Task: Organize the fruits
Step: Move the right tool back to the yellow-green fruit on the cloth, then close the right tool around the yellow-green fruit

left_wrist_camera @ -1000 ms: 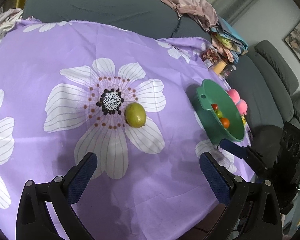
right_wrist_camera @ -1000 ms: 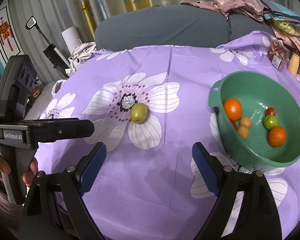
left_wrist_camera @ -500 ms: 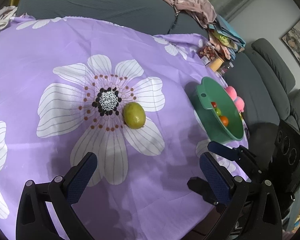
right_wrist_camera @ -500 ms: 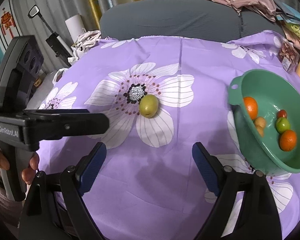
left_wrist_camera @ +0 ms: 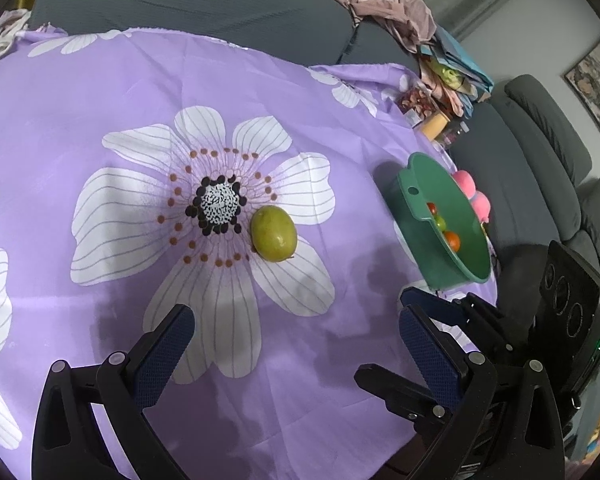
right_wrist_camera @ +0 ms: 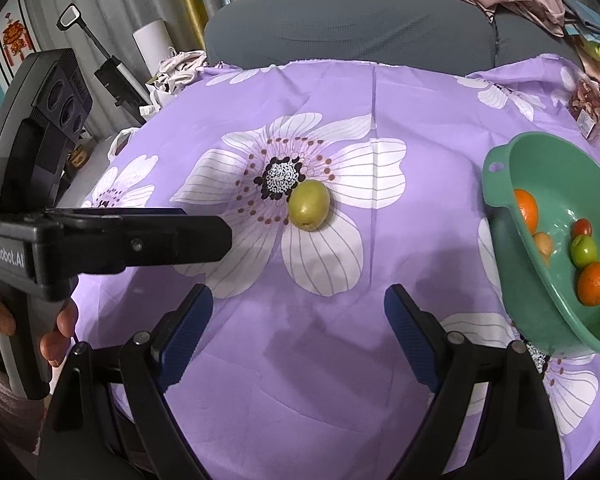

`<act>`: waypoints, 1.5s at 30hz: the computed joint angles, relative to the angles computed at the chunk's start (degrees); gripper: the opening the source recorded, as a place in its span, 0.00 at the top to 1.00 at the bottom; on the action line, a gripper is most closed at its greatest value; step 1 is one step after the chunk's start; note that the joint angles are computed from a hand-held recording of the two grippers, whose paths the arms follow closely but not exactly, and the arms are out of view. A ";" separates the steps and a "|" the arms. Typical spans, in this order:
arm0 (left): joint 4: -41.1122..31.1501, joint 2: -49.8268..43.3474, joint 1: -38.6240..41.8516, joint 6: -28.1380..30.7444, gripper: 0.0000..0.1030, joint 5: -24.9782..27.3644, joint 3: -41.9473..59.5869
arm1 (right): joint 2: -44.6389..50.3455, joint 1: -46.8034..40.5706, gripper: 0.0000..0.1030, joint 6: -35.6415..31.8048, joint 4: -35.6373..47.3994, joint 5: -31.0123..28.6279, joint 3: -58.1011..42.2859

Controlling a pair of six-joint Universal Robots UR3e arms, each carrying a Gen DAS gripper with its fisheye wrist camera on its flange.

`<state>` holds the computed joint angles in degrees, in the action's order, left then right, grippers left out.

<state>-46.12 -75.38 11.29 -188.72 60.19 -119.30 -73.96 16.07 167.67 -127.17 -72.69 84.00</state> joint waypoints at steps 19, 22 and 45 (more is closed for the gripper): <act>-1.34 -3.22 0.05 1.65 0.01 0.85 3.85 | 4.85 0.33 0.14 0.25 0.39 1.44 -3.85; -1.26 -4.29 -0.09 2.01 0.01 0.72 4.73 | 5.67 0.30 0.14 0.21 0.54 1.65 -4.62; -0.32 -10.57 -1.18 4.19 0.02 2.64 9.97 | 10.54 -1.25 0.14 0.76 1.32 4.85 -9.14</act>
<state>-46.44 -85.95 10.11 -184.53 62.83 -109.33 -63.42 14.82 168.44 -125.85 -67.84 74.87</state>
